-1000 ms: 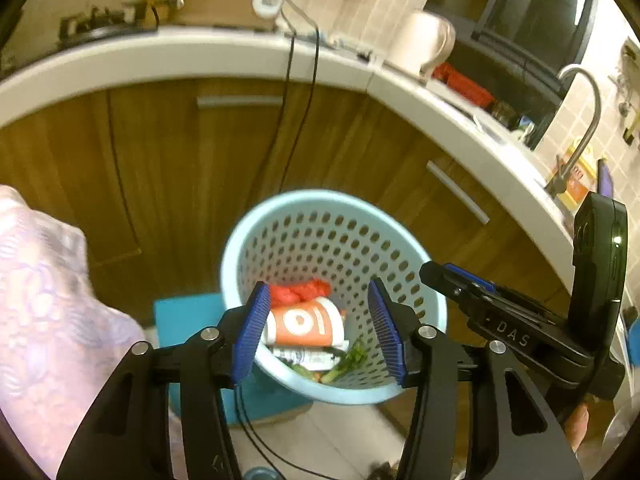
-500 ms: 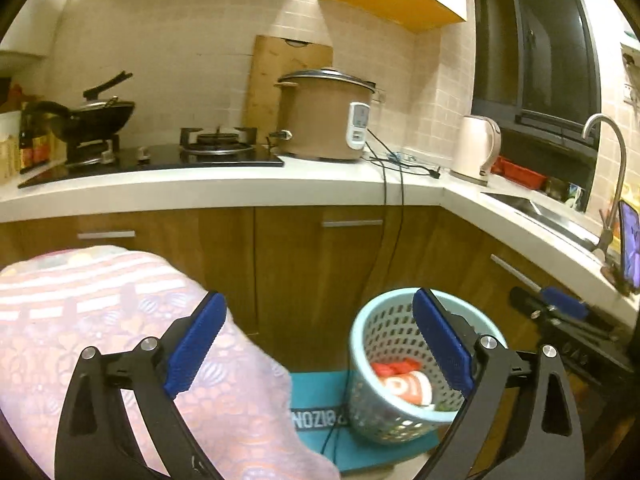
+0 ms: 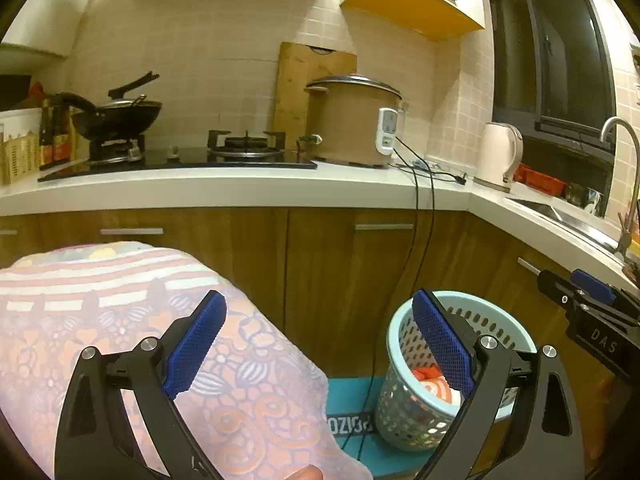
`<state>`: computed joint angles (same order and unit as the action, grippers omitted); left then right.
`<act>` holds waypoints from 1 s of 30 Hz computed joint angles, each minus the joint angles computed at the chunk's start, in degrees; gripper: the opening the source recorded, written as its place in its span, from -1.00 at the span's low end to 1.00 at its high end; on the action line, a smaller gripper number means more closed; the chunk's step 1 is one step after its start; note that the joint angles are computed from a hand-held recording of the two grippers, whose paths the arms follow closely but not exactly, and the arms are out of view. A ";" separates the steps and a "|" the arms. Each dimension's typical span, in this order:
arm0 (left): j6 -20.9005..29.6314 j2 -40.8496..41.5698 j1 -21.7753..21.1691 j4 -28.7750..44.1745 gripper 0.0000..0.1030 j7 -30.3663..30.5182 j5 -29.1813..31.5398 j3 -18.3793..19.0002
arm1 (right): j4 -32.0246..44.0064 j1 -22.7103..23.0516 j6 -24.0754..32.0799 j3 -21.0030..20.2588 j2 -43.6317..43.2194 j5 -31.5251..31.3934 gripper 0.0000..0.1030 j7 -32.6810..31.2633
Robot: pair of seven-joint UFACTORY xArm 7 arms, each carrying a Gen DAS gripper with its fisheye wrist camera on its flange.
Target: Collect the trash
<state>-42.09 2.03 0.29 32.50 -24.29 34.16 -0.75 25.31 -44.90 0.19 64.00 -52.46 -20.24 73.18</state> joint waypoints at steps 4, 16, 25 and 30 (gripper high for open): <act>-0.06 0.17 -0.10 -0.08 0.78 0.37 -0.69 -0.08 | 0.10 -0.70 -1.35 0.37 0.66 0.31 0.20 -0.16; 0.55 0.28 -0.41 -0.12 0.78 0.71 -0.11 -0.29 | -1.43 -1.25 -3.51 -0.11 1.66 2.18 0.20 -0.97; 0.52 0.32 -0.34 -0.07 0.78 0.57 0.00 -0.34 | -1.80 -1.33 -4.68 -0.47 2.29 3.26 0.20 -1.84; 0.80 0.39 -0.37 0.06 0.78 -0.15 0.60 -0.42 | -1.52 -1.66 -4.75 -0.04 2.72 3.56 0.20 -2.30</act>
<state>-41.28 2.42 -0.08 32.55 -24.43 34.77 -1.17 23.79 -46.56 -4.55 63.97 -49.73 -16.68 70.88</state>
